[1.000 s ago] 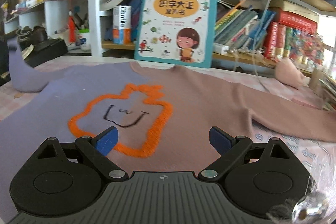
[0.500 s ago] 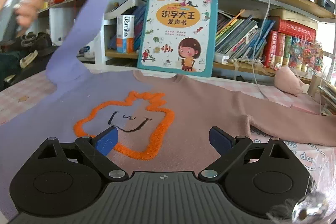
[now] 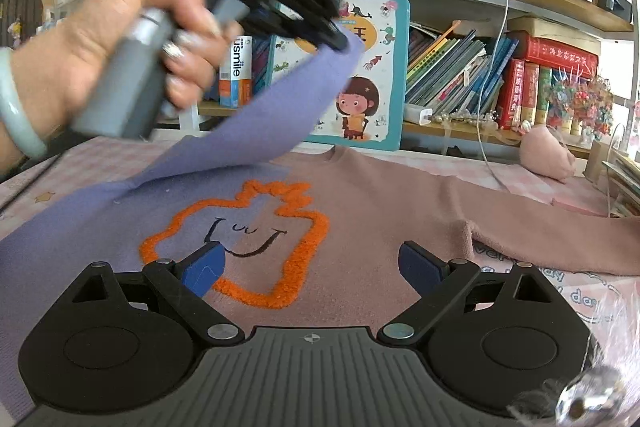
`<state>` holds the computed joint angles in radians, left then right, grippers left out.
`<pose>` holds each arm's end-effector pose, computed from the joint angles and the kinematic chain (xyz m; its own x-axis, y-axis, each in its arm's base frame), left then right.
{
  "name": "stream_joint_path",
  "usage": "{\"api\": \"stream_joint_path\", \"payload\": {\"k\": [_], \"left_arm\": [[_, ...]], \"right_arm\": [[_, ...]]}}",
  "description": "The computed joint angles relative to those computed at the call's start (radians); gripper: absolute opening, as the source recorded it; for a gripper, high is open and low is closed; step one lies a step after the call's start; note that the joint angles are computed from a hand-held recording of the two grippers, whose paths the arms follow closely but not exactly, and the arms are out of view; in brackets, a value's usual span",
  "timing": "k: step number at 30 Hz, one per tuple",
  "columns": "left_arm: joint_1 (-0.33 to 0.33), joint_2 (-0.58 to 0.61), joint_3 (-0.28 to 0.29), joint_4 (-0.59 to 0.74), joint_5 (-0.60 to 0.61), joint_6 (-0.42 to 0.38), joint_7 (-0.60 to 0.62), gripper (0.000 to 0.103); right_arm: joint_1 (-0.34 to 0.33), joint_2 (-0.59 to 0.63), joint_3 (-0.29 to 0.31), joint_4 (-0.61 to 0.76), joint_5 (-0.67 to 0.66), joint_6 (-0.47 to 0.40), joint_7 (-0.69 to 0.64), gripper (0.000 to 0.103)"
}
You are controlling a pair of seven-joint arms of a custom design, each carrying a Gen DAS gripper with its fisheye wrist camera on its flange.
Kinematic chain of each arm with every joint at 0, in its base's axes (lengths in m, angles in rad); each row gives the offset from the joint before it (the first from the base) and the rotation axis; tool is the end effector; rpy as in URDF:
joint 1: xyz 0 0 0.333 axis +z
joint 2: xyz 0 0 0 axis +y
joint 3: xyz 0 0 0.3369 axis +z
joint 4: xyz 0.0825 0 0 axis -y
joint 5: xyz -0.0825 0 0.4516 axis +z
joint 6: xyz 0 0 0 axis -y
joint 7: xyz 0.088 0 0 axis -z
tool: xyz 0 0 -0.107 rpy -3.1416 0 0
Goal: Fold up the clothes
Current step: 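Lay the lavender sleeve across the sweater body and open the left gripper, then grasp the lavender side edge of the sweater with the left gripper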
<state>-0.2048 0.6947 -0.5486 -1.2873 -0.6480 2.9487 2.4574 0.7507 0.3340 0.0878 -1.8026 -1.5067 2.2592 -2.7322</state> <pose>0.7344 -0.4350 0.4762 -0.7489 -0.6412 0.1672 -0.3807 0.2098 -0.9006 0.5098 0.5199 0.3775 -0.1467 -0.9892 -0.0040 -0.3988 0.0629 -0.9149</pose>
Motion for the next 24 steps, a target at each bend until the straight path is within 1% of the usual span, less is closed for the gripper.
{"api": "stream_joint_path", "payload": {"k": [3,5,6,7,8,9,10,12,15,18,20,21,24], "left_arm": [[-0.062,0.019,0.071,0.030,0.058,-0.035,-0.070,0.004],[-0.093,0.034,0.106,0.051,0.098,-0.063,-0.112,0.009],[-0.089,0.037,0.101,0.052,0.106,-0.079,-0.113,0.016],[-0.074,0.034,0.082,0.045,0.102,-0.089,-0.097,0.028],[-0.060,0.031,0.066,0.037,0.096,-0.099,-0.081,0.036],[-0.043,0.025,0.047,0.022,0.083,-0.093,-0.055,0.050],[-0.022,0.015,0.022,-0.004,0.064,-0.061,-0.015,0.055],[0.017,-0.004,-0.020,-0.048,0.033,-0.003,0.059,0.055],[0.082,-0.049,-0.061,-0.131,0.001,0.047,0.143,0.055],[0.118,-0.104,-0.054,-0.224,-0.004,0.098,0.184,0.055],[0.131,-0.151,-0.029,-0.299,0.008,0.139,0.187,0.055],[0.146,-0.171,-0.029,-0.337,0.011,0.165,0.192,0.055],[0.217,-0.218,-0.065,-0.447,0.027,0.253,0.205,0.057]], "right_arm": [[-0.004,0.001,0.000,0.003,0.007,0.011,-0.006,0.094],[-0.004,0.002,-0.001,0.003,0.008,0.016,-0.007,0.094],[-0.005,0.002,-0.002,0.003,0.009,0.018,-0.008,0.094],[-0.005,0.002,-0.002,0.003,0.012,0.019,-0.009,0.094],[-0.005,0.003,-0.002,0.004,0.014,0.020,-0.011,0.094],[-0.006,0.003,-0.002,0.005,0.017,0.021,-0.012,0.094],[-0.006,0.004,-0.002,0.006,0.020,0.022,-0.014,0.094],[-0.007,0.006,-0.003,0.008,0.026,0.025,-0.019,0.094],[-0.008,0.009,-0.004,0.012,0.038,0.029,-0.030,0.094],[-0.004,0.010,-0.006,0.015,0.044,0.024,-0.033,0.094],[-0.004,0.009,-0.006,0.015,0.051,0.021,-0.033,0.094],[-0.004,0.009,-0.007,0.015,0.056,0.019,-0.033,0.094],[-0.006,0.011,-0.006,0.018,0.075,0.016,-0.044,0.094]]}}
